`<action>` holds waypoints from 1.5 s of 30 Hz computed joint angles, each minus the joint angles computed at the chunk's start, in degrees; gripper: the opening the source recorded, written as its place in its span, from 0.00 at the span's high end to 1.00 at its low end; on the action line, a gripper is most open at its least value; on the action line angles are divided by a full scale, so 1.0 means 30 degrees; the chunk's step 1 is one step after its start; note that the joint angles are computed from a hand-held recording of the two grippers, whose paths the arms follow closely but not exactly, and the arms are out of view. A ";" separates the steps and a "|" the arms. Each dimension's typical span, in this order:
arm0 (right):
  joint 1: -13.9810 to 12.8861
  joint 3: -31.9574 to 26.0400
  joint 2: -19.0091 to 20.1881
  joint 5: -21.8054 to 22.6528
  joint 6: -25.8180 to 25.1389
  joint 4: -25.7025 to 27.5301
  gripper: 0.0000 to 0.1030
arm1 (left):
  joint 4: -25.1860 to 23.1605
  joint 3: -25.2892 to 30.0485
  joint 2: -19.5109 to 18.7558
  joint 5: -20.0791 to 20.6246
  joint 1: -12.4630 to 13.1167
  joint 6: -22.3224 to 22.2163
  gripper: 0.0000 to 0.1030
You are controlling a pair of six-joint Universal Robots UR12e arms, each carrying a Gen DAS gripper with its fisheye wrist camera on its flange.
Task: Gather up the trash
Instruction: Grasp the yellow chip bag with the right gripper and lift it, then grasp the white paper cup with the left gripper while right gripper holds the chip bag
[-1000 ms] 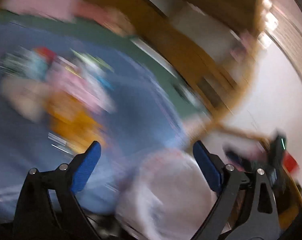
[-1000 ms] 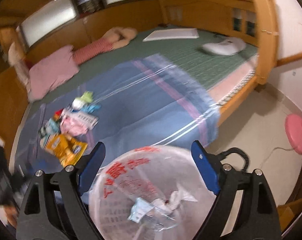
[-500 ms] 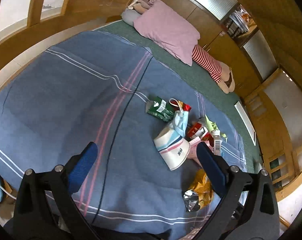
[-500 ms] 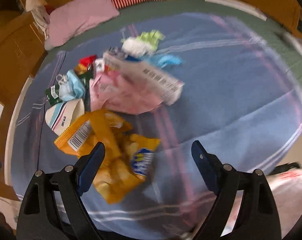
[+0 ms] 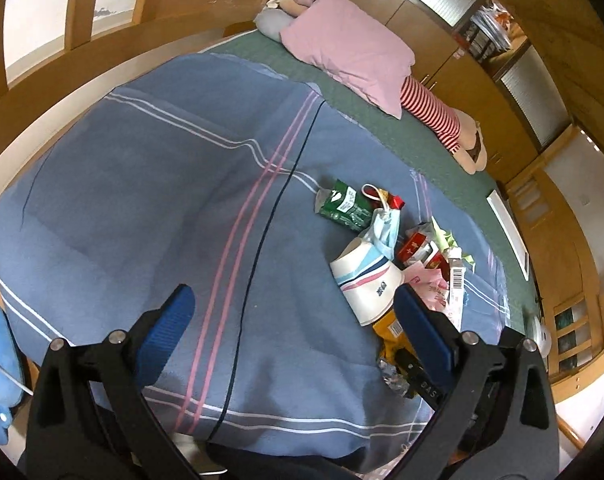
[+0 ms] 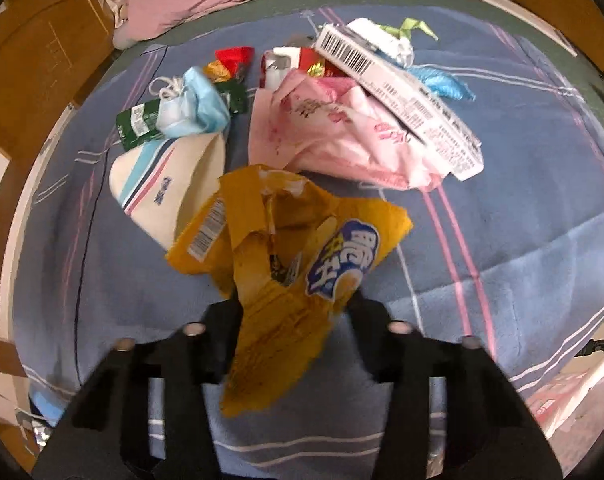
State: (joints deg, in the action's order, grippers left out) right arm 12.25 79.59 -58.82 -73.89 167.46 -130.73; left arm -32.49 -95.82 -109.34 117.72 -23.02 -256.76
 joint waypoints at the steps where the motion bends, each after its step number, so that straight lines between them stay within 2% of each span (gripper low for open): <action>1: 0.0016 0.0106 -0.0060 0.0010 -0.0103 -0.0054 0.75 | -0.0120 0.0002 0.0028 -0.0017 0.0002 -0.0097 0.04; 6: 0.0013 0.0768 -0.0542 -0.0218 0.0021 -0.1072 0.80 | -0.0538 -0.0118 0.0141 -0.0020 0.0011 -0.0662 0.04; 13: -0.0065 0.2791 -0.2213 -0.1787 0.1074 -0.4539 0.80 | -0.1525 0.0111 0.0095 0.0241 -0.0022 -0.0993 0.04; 16: -0.0012 0.3749 -0.2865 -0.2259 0.0733 -0.5870 0.81 | -0.1871 0.0355 -0.0057 0.0197 -0.0027 -0.0798 0.04; 22: 0.0379 0.4606 -0.3156 -0.3516 -0.0158 -0.9002 0.81 | -0.2126 0.0627 -0.0282 -0.0043 -0.0028 -0.0621 0.04; 31: 0.0180 0.4469 -0.3079 -0.3330 0.0489 -0.8744 0.81 | -0.2488 0.0744 -0.0377 -0.0137 0.0020 -0.0890 0.04; 45: 0.0195 0.4516 -0.3054 -0.3434 0.0444 -0.8962 0.81 | -0.2588 0.0752 -0.0449 -0.0492 0.0085 -0.0993 0.04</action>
